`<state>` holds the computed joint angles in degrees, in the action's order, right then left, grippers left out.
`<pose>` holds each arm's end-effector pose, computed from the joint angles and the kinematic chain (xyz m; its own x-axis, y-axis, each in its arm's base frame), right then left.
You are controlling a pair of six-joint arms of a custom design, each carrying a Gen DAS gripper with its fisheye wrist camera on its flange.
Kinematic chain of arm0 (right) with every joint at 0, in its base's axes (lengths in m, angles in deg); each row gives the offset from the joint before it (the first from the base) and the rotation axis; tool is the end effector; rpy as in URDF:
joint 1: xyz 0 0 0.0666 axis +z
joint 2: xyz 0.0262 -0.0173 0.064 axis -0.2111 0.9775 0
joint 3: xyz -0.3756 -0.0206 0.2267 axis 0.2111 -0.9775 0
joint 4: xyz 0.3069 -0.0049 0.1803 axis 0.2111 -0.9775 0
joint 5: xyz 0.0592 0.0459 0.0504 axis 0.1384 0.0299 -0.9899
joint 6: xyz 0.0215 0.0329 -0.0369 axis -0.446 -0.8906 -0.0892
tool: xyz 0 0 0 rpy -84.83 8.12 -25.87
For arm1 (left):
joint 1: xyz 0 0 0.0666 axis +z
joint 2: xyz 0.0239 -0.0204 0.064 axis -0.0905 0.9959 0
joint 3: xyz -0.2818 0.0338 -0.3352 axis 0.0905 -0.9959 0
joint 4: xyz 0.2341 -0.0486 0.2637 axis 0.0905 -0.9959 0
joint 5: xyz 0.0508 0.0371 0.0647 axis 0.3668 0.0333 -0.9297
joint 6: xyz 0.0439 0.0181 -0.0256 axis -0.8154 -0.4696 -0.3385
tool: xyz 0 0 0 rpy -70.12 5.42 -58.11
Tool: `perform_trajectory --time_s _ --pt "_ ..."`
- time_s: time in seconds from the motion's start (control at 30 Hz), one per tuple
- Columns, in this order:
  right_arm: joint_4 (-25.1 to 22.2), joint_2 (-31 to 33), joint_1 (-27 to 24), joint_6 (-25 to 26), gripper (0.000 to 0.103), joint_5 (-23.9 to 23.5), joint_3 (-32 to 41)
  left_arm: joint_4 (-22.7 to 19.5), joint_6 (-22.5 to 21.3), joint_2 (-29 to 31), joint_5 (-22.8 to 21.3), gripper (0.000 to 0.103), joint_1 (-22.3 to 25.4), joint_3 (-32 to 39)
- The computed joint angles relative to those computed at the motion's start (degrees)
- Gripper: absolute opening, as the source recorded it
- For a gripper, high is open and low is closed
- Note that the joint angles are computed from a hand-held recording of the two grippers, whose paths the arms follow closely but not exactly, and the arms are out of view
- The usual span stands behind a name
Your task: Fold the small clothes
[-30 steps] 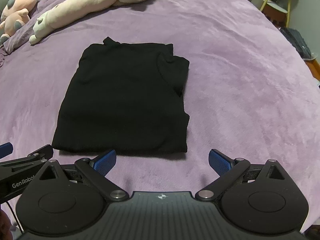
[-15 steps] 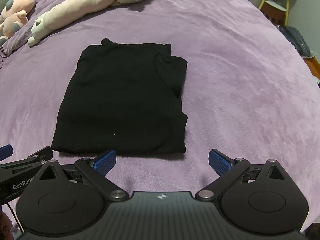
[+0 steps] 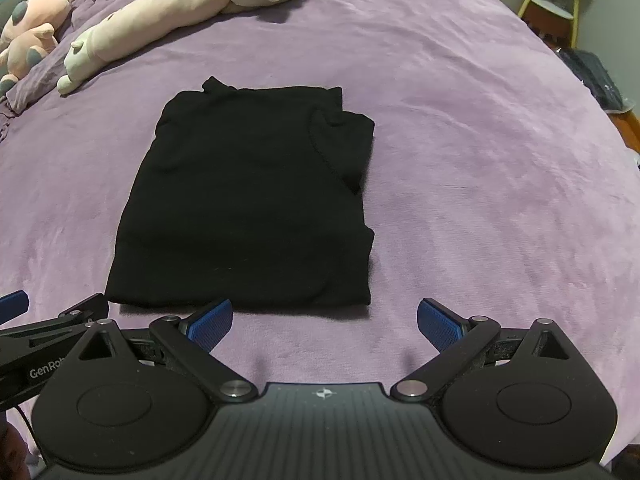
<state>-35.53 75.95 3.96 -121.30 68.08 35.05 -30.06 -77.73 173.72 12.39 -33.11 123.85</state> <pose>0.5174 0.1383 0.3861 -0.7377 0.4995 -0.4543 0.5275 0.8463 0.0741 0.5925 -0.3070 0.3964 -0.7360 0.4357 -0.5181 0.4035 0.8969 0.1810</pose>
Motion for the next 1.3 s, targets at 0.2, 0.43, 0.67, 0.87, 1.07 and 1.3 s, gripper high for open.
perform_trajectory --time_s 0.2,0.43,0.67,0.87,1.07,1.3 --pt "-0.06 -0.02 0.05 0.22 0.099 0.46 0.08 0.09 -0.17 0.01 -0.53 0.095 -0.30 -0.01" --pt "-0.33 -0.01 0.12 0.15 0.099 0.42 0.15 -0.24 0.00 0.11 -0.52 0.095 -0.28 0.22" --pt "-0.70 0.27 0.43 0.06 0.099 1.34 0.48 -0.04 0.00 0.08 -0.40 0.095 -0.25 0.15" --pt "-0.85 0.29 0.47 0.00 0.099 1.71 0.39 0.21 -0.01 -0.06 -0.35 0.094 -0.37 -0.16" --pt "-1.05 0.38 0.42 -0.08 0.099 1.43 0.28 0.14 0.24 0.00 -0.04 0.094 -0.47 -0.11" --pt "-0.93 0.38 0.47 -0.23 0.099 1.53 0.20 0.30 0.35 -0.13 0.18 0.094 -0.46 -0.31"
